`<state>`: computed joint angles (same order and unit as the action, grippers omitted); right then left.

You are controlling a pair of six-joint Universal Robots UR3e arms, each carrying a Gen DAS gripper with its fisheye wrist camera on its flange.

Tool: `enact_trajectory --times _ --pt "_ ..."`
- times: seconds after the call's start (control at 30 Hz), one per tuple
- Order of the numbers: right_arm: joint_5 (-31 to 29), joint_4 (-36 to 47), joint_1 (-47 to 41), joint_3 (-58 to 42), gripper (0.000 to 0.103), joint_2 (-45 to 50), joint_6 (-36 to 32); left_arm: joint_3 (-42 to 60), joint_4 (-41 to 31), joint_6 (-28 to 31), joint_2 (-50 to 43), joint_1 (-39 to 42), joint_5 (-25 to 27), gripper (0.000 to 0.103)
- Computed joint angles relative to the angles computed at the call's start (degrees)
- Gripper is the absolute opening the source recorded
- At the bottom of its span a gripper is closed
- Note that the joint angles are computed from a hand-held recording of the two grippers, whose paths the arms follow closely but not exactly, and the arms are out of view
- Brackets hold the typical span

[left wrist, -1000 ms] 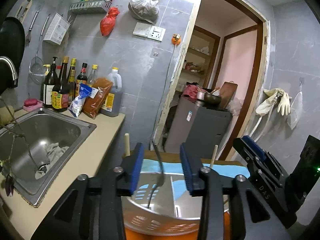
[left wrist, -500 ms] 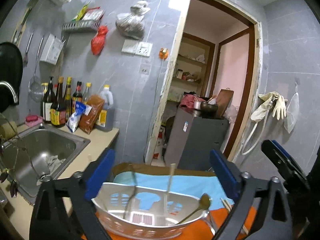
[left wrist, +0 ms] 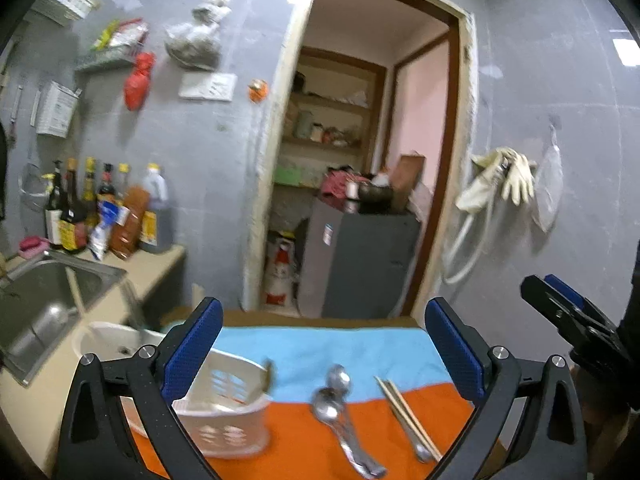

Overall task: Organize utensils
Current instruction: 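Move both tools back down to the remaining utensils on the cloth, then close the left tool around a steel spoon while the right tool grasps a wooden chopstick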

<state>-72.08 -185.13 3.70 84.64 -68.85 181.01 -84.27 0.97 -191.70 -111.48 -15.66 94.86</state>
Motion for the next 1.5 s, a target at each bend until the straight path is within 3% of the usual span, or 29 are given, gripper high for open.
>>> enact_trajectory --times 0.3,0.5,0.9,1.07,1.17,1.37,1.5 --pt "1.8 0.4 -7.8 7.9 0.103 -1.0 -2.9 12.2 -5.1 -1.7 -12.4 -6.2 2.0 0.099" --pt "3.8 4.8 -10.8 7.9 0.101 1.9 -3.8 21.1 -11.3 -1.8 -19.7 -7.6 2.2 0.099" --pt "7.7 16.4 -10.4 0.8 0.070 8.9 -8.0 28.4 -18.7 -4.8 -27.8 -7.1 3.4 0.095" --pt "9.1 23.9 -9.2 -4.4 0.046 11.9 -11.0 32.2 -23.1 -7.2 -30.6 -5.8 3.5 0.077" --pt "9.6 30.8 -8.5 -9.3 0.035 13.9 -13.8 34.7 -26.4 -9.3 -32.1 -5.1 3.8 0.072" --pt "9.0 38.2 -7.5 -13.9 0.030 15.9 -16.6 44.4 -40.4 -13.2 -36.0 -3.6 3.6 0.057" --pt "8.3 41.8 -6.8 -16.8 0.025 17.1 -17.0 47.2 -44.8 -14.3 -37.4 -3.0 3.4 0.052"
